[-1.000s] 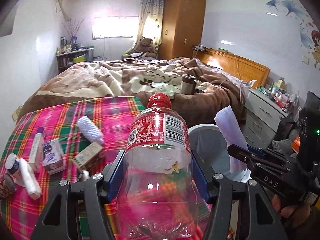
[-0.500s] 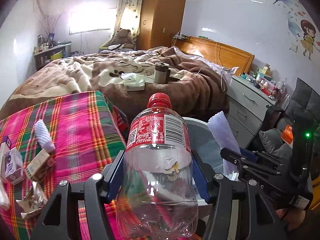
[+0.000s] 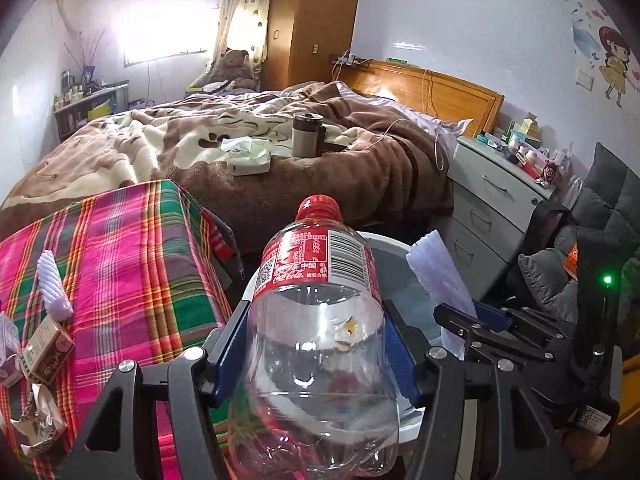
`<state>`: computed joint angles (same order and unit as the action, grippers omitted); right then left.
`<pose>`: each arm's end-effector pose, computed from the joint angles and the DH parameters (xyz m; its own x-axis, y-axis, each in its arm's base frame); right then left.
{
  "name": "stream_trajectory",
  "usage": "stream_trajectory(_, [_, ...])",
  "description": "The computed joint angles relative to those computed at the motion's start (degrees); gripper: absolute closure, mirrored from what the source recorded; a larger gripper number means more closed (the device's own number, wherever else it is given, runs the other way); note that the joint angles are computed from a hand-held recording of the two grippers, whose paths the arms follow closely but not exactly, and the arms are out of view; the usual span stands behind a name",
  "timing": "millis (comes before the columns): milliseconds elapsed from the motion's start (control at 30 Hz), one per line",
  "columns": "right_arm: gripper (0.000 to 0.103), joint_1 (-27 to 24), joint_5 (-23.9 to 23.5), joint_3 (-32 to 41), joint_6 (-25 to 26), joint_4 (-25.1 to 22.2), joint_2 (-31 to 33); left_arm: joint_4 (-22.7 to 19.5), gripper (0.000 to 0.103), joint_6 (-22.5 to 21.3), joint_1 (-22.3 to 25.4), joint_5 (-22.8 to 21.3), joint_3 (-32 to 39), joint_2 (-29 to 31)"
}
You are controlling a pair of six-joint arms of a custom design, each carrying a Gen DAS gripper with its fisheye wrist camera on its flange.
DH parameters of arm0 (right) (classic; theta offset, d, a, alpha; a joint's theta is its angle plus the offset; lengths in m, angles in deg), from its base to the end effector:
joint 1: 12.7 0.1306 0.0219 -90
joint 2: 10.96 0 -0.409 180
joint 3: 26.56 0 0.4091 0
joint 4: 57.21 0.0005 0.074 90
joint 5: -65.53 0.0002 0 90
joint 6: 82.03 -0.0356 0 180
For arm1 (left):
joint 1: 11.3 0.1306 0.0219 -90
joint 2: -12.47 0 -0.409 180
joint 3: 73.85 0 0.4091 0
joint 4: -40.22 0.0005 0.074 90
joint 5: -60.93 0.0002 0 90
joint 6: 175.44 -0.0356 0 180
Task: Collect trash
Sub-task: 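Carry bottle and foam sleeve over the white bin and open both tools, then move both tools back toward the remaining trash on the cloth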
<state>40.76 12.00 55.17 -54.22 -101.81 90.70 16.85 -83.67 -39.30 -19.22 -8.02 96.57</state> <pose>0.3348 0.4154 0.2990 -0.6876 0.2667 -0.6753 0.2450 0.9608 0.1300 0.3940 -0.2169 0.3366 -0.6042 0.2868 -0.7435 0.5570 0.8192 -0.1367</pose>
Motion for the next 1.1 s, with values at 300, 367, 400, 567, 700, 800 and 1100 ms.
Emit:
stream_trajectory(300, [0.043,0.34,1.28,0.5,-0.97,-1.55,0.18,0.89,0.034,0.86,0.59,1.84,-0.06,-0.2])
stream_trajectory(367, [0.043,0.49,1.71,0.59,-1.2,-1.67,0.11,0.76,0.034,1.05,0.81,2.02,-0.2,-0.61])
stream_trajectory(400, [0.043,0.67,1.88,0.48,-1.21,-1.47,-0.11,0.72,0.034,1.16,1.06,1.96,-0.42,-1.0])
stream_trajectory(567, [0.043,1.15,2.61,1.01,-1.57,-1.26,-0.01,0.55,0.034,1.11,2.1,1.91,-1.39,-2.75])
stream_trajectory(700, [0.043,1.86,3.69,1.77,-1.49,-1.15,0.17,0.04,0.034,1.29,3.16,1.73,-2.34,-4.47])
stream_trajectory(800, [0.043,2.56,4.6,2.48,-1.3,-0.78,0.45,-0.28,0.034,1.25,4.46,1.48,-3.25,-6.0])
stream_trajectory(1100, [0.043,4.51,5.44,6.04,1.22,0.65,2.92,-0.87,0.034,0.62,9.47,2.35,-6.54,-11.13])
